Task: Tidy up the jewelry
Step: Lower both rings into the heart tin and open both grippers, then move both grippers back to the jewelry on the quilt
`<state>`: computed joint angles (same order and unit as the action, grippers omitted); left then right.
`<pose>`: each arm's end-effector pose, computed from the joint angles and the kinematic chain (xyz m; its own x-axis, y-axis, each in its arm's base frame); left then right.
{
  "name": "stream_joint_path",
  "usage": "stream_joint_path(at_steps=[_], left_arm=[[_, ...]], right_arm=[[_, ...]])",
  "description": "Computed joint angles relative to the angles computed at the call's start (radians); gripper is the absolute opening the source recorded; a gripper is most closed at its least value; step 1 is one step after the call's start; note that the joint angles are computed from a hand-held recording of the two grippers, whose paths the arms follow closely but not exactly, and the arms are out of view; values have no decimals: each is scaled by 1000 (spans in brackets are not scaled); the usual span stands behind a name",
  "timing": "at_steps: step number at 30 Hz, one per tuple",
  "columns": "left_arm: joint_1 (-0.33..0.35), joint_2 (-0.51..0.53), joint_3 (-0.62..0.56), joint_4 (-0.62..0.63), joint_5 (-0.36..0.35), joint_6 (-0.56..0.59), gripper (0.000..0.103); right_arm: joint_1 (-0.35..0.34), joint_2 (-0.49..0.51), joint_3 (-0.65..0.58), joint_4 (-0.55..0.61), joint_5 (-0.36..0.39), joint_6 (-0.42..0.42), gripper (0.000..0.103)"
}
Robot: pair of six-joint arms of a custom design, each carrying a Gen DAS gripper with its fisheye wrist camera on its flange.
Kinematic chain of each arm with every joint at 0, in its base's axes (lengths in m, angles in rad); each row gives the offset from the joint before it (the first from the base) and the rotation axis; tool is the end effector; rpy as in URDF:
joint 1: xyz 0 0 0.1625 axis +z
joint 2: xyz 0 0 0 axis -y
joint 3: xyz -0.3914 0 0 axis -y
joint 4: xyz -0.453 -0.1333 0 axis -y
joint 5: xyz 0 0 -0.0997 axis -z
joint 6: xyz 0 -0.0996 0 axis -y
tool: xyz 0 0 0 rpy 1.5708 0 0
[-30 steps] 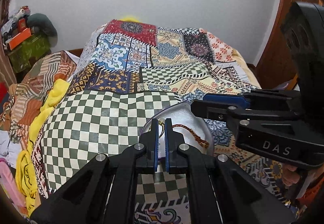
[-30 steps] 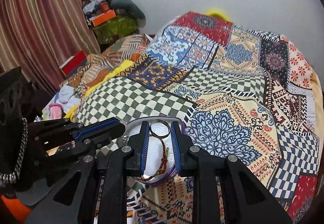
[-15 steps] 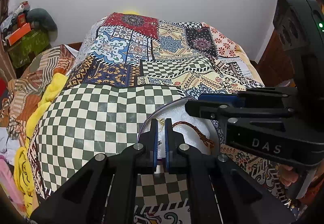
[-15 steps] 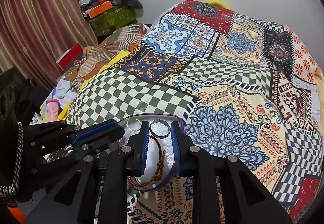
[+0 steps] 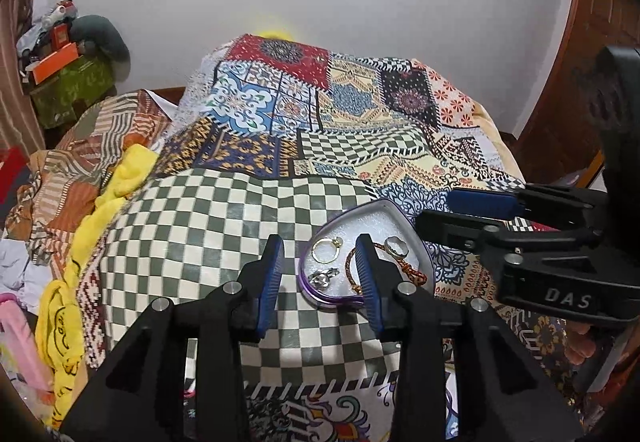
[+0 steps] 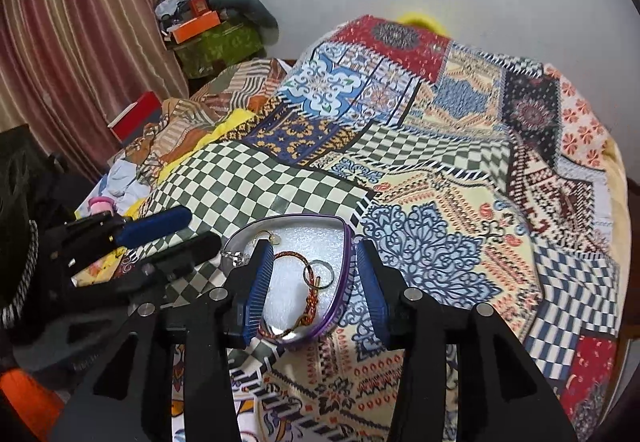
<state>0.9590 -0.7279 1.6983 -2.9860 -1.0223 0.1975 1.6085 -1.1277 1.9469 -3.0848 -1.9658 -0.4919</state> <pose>-0.2359 -0.6587 0.0153 -0.7096 0.4455 -0.5459 0.6707 0.6645 -0.3296 0.1180 -0.6085 0.1784 -0.8075 -0.1762 0.5629 -0.4655 0.7765 -0.4247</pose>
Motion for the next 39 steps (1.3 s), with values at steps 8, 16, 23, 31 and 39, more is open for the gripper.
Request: stream_joint_path(at_steps=[8,16,23,31,39], left_arm=[[-28,-63,62,-16,9,7,36],[-73,-132,151,-20,16,7,37],[-100,-169,220,3,5,-11,40],[-110,-170,268,67,-20,-37,40],[-109,-146,294,48,-14,-39,40]], right_arm=[[27,-60,80,-97,-14,-49,40],[39,-130,171,-189,-36,-104,40],[21,-191,250,-206,-53,-137,40],[-25,-222,320,-169,-50,-133,40],[-49,-200,318,-153,-58,-133,40]])
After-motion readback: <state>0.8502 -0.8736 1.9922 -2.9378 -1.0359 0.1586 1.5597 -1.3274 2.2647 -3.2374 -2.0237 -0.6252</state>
